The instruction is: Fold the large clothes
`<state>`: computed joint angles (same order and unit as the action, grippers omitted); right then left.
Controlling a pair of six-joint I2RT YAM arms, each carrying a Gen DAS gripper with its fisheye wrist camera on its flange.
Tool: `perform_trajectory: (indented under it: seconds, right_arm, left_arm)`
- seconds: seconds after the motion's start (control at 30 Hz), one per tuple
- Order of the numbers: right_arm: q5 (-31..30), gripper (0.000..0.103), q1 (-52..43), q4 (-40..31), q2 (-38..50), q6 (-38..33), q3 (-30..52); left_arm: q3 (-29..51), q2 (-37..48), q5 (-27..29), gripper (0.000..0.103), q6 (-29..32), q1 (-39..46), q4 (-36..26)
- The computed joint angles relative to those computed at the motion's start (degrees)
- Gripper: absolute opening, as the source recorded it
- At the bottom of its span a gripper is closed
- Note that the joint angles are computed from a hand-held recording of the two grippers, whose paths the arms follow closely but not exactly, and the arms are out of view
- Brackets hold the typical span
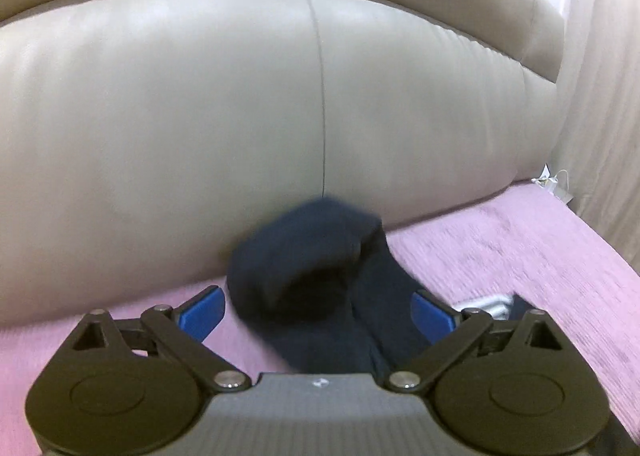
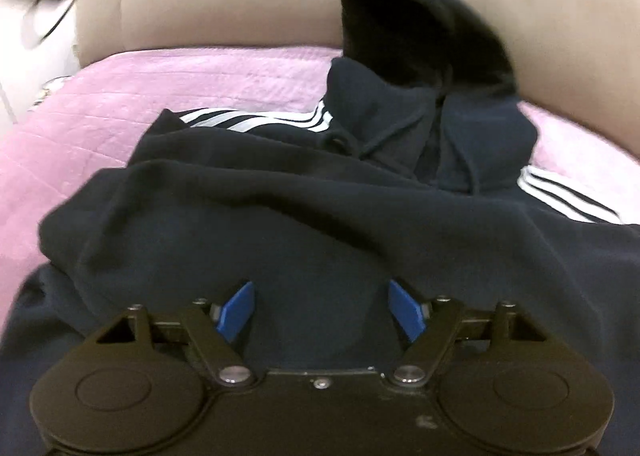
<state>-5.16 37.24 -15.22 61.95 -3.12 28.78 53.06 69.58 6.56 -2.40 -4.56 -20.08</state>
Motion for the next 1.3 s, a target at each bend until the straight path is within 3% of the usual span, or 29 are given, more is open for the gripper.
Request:
perform_trajectory:
  seconds: [0.1,0.23,0.33,0.47,0.57,0.6,0.63,0.67,0.8,0.97,1.1,1.3]
  right_arm:
    - [1.0,0.093,1.0,2.1,-1.1,0.8,-2.0]
    - [-6.6,0.099,-4.3,1.0,3.8,-3.0,0.9]
    - [-8.8,0.103,-5.5,0.3,5.0,-5.1,1.8]
    - [-7.2,0.103,-4.2,2.0,4.2,-4.6,0.5]
    - [-7.4,0.103,-4.3,2.5,4.0,-4.4,0.1]
    - [-7.4,0.103,-4.3,2.8,3.8,-4.4,-0.2]
    - [-7.2,0.103,-4.1,3.0,3.7,-4.1,-0.4]
    - [-7.1,0.103,-4.1,3.1,3.6,-4.0,-0.4]
    - [-7.3,0.103,-4.3,3.4,3.0,-3.8,-1.0]
    - [-14.7,0.102,-10.2,5.4,-0.6,-4.8,-4.1]
    - [-21.3,0.102,-21.7,-1.7,-6.5,-1.2,-2.4]
    - [-37.3,0.102,-46.7,-18.5,-4.8,-8.7,9.4]
  left_arm:
    - [7.0,10.2,-1.6,0.100,1.7,-1.7,3.3]
    - [16.9,22.5,-3.3,0.096,5.3,-3.6,3.9]
    - [21.7,28.6,-7.2,0.087,9.0,-5.5,3.3]
    - [24.5,33.7,-11.3,0.085,9.6,-6.5,2.1]
    - [22.8,34.6,-12.1,0.074,8.4,-6.6,5.5]
    - [22.2,34.6,-11.7,0.053,7.9,-6.8,6.5]
    - [22.4,34.8,-12.2,0.016,7.3,-7.1,6.2]
    - [22.9,35.1,-14.2,0.011,6.5,-7.8,5.7]
    - [17.8,30.9,-19.0,0.011,7.8,-10.3,11.2]
    - [12.9,21.4,-16.9,0.011,6.6,-11.5,12.0]
    - [8.3,10.7,-16.7,0.011,5.6,-14.9,10.1]
    - [3.1,-3.5,-23.8,0.011,4.1,-26.7,5.2]
